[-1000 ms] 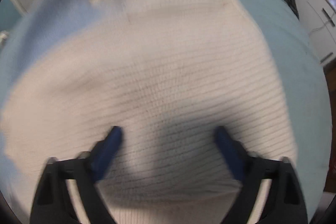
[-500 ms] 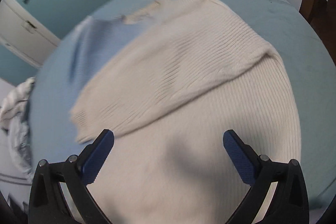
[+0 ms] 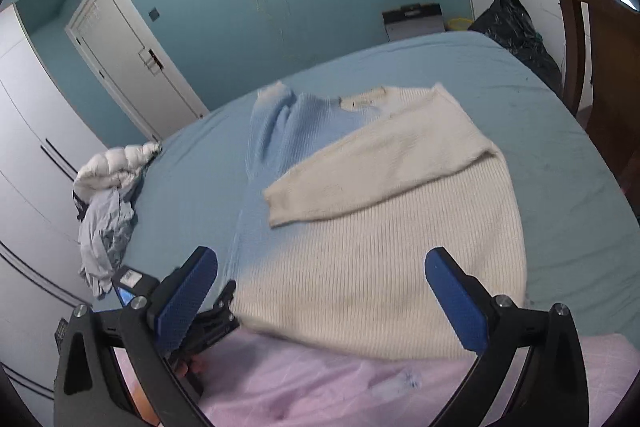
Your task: Fold small clothes
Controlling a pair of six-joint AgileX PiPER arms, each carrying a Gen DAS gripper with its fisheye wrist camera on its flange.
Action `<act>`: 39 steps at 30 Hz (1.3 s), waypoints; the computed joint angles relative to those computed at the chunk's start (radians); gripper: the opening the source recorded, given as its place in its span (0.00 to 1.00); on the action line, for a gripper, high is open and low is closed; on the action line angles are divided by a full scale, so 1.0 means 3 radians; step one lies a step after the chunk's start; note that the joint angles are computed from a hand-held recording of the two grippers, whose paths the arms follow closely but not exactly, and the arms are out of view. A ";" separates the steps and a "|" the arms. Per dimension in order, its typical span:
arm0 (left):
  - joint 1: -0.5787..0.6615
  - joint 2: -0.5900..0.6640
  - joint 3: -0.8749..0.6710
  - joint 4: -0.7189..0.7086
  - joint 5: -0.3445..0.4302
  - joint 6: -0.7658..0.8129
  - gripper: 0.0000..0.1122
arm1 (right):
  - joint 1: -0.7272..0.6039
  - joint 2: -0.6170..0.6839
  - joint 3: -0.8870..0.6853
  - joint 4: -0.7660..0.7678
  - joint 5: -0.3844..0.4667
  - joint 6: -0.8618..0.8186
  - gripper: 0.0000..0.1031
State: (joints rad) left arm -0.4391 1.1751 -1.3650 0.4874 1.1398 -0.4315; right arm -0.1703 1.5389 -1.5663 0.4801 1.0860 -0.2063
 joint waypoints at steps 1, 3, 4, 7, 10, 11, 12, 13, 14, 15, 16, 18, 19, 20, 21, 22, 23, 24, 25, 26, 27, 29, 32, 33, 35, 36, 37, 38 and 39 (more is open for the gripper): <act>-0.0006 -0.0018 0.0000 -0.0008 0.0009 0.0003 0.92 | -0.0025 -0.0094 0.0145 -0.0010 -0.0052 -0.0084 0.99; -0.0021 -0.0061 -0.0002 -0.0011 0.0024 -0.0017 0.92 | -0.0043 -0.0294 0.0520 -0.0148 -0.0447 -0.0188 0.99; -0.0022 -0.0071 -0.0004 -0.0004 0.0024 -0.0031 0.92 | -0.0025 -0.0392 0.0687 -0.0325 -0.0642 -0.0131 0.99; -0.0050 -0.0100 -0.0006 0.0053 0.0054 -0.0099 0.92 | -0.0004 -0.0582 0.1112 -0.0671 -0.1100 -0.0220 0.99; -0.0165 -0.0147 0.0018 0.0231 0.0120 -0.0265 0.92 | -0.0177 -0.0647 0.1387 -0.0549 -0.1309 -0.0428 0.99; -0.0215 -0.0175 0.0033 0.0313 0.0133 -0.0333 0.92 | -0.0270 -0.0630 0.1440 -0.0383 -0.1316 -0.0553 0.99; -0.0230 -0.0198 0.0049 0.0340 0.0134 -0.0352 0.92 | -0.0338 -0.0603 0.1481 -0.0266 -0.1332 -0.0636 0.99; -0.0247 -0.0223 0.0053 0.0363 0.0137 -0.0360 0.92 | -0.0361 -0.0566 0.1502 -0.0259 -0.1366 -0.0634 0.99; -0.0268 -0.0245 0.0057 0.0381 0.0130 -0.0368 0.92 | -0.0363 -0.0514 0.1462 -0.0295 -0.1359 -0.0599 0.99; -0.0302 -0.0253 0.0052 0.0407 0.0132 -0.0389 0.92 | -0.0341 -0.0457 0.1406 -0.0319 -0.1313 -0.0566 0.99; -0.0328 -0.0257 0.0048 0.0428 0.0135 -0.0403 0.92 | -0.0297 -0.0396 0.1292 -0.0353 -0.1253 -0.0529 0.99; -0.0361 -0.0259 0.0033 0.0446 0.0123 -0.0421 0.92 | -0.0144 -0.0338 0.1110 -0.0427 -0.1206 -0.0428 0.99; -0.0363 -0.0257 0.0023 0.0431 0.0117 -0.0418 0.92 | -0.0071 -0.0296 0.0986 -0.0447 -0.1220 -0.0375 0.99; -0.0354 -0.0252 0.0009 0.0400 0.0105 -0.0407 0.92 | -0.0034 -0.0259 0.0833 -0.0426 -0.1193 -0.0326 0.99; -0.0334 -0.0240 -0.0011 0.0357 0.0097 -0.0386 0.92 | -0.0040 -0.0227 0.0659 -0.0318 -0.1128 -0.0334 0.99; -0.0330 -0.0233 -0.0018 0.0359 0.0104 -0.0388 0.92 | -0.0067 -0.0163 0.0481 -0.0141 -0.1063 -0.0400 0.99; -0.0343 -0.0220 -0.0026 0.0386 0.0125 -0.0413 0.92 | -0.0111 -0.0107 0.0321 0.0022 -0.0982 -0.0456 0.99; -0.0330 -0.0198 -0.0041 0.0388 0.0136 -0.0430 0.92 | -0.0140 -0.0027 0.0146 0.0144 -0.0886 -0.0458 0.99; -0.0288 -0.0193 -0.0048 0.0355 0.0125 -0.0420 0.92 | -0.0146 0.0100 -0.0050 0.0201 -0.0767 -0.0389 0.99; -0.0244 -0.0185 -0.0061 0.0320 0.0118 -0.0410 0.92 | -0.0178 0.0155 -0.0120 0.0246 -0.0685 -0.0378 0.99; -0.0166 -0.0166 -0.0079 0.0268 0.0115 -0.0390 0.92 | -0.0146 0.0252 -0.0141 0.0233 -0.0688 -0.0296 0.99; -0.0016 -0.0126 -0.0114 0.0156 0.0107 -0.0326 0.92 | -0.0081 0.0314 0.0049 0.0153 -0.0843 -0.0233 0.99; 0.0237 -0.0043 -0.0162 -0.0116 0.0096 -0.0149 0.92 | -0.0017 0.0337 0.0646 0.0107 -0.1191 -0.0379 0.99; 0.0375 0.0011 -0.0206 -0.0286 0.0091 -0.0047 0.92 | -0.0032 0.0380 0.0825 0.0162 -0.1256 -0.0446 0.99; 0.0557 0.0081 -0.0258 -0.0507 0.0072 0.0043 0.92 | -0.0103 0.0551 0.0936 0.0226 -0.1198 -0.0403 0.99; 0.0618 0.0108 -0.0283 -0.0581 0.0063 0.0058 0.92 | -0.0137 0.0654 0.0867 0.0194 -0.1092 -0.0284 0.99; 0.0668 0.0125 -0.0297 -0.0636 0.0046 0.0070 0.92 | -0.0180 0.0707 0.0812 0.0258 -0.1044 -0.0280 0.99; 0.0718 0.0146 -0.0314 -0.0681 0.0021 0.0083 0.92 | -0.0210 0.0696 0.0811 0.0342 -0.1076 -0.0328 0.99; 0.0725 0.0162 -0.0330 -0.0676 0.0010 0.0075 0.92 | -0.0219 0.0647 0.0850 0.0397 -0.1181 -0.0357 0.99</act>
State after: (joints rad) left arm -0.2215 1.2237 -1.4639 0.2847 1.1428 -0.4090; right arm -0.2360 1.7331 -1.3113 0.5993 0.7317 -0.3132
